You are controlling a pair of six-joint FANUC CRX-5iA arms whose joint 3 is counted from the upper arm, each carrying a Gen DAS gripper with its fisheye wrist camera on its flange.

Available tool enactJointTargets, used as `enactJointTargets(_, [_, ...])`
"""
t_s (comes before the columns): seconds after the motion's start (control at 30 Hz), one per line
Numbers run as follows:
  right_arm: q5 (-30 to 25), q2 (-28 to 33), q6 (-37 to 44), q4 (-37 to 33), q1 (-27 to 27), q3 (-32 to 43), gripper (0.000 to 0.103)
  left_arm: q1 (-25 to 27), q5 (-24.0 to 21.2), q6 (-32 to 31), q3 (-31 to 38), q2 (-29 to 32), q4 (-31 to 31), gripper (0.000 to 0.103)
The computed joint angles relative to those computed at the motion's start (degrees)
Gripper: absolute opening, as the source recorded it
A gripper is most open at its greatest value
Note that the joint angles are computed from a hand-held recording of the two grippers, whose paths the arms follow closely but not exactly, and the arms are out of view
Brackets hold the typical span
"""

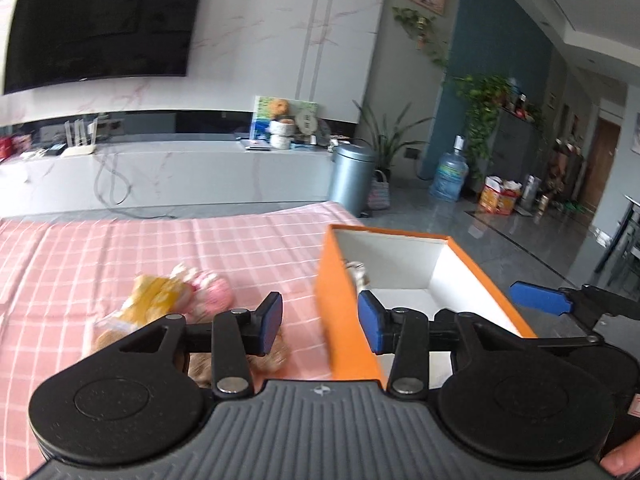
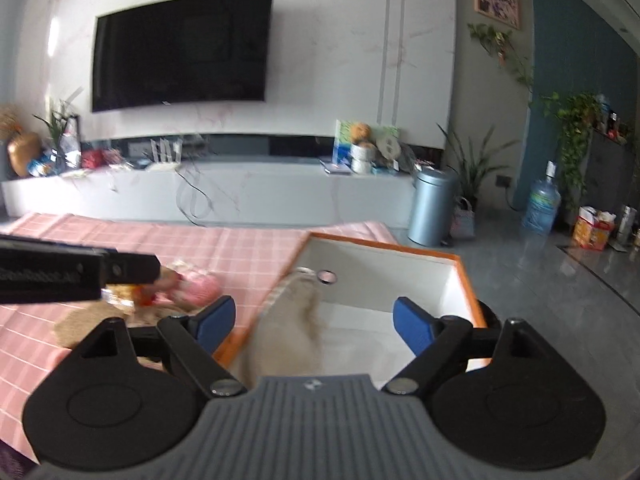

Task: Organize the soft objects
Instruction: 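Move both tools back toward the brown plush toy and coir sponge, then grasp the brown coir sponge with the left tool while the right tool grasps the brown plush toy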

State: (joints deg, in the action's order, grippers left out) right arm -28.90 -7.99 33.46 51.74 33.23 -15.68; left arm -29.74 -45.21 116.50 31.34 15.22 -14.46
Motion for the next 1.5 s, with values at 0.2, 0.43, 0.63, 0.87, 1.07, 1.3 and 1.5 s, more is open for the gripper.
enactJointTargets(0.2, [5.5,-1.5,-5.2,5.2,1.4,-3.7,0.085,0.9,2.3,5.3,-8.1,-5.6,-2.0,0.053])
enactJointTargets(0.43, [6.2,-1.5,-3.0,5.4,4.5,-4.8,0.085,2.0,1.7,10.0,-15.0,-10.5,-4.7,0.053])
enactJointTargets(0.63, [3.6,0.1,7.0,-3.5,7.4,-1.7,0.083,3.4,0.3,13.2,-17.1,-12.3,-5.8,0.053])
enactJointTargets(0.87, [-3.4,6.5,34.4,-23.8,9.1,10.9,0.073,6.7,-1.0,4.3,-17.1,-12.0,-1.8,0.068])
enactJointTargets(1.07, [-20.6,18.0,59.7,-43.4,5.4,33.4,0.073,11.2,-3.6,-9.2,-15.0,-9.5,5.9,0.083])
enactJointTargets(1.3, [-38.7,32.3,76.3,-48.2,2.4,55.0,0.073,15.2,-10.5,-18.1,-8.4,-2.6,11.6,0.084])
enactJointTargets(1.5, [-55.1,46.0,89.6,-49.5,1.3,76.7,0.078,17.5,-16.5,-25.9,-1.9,3.8,15.8,0.084])
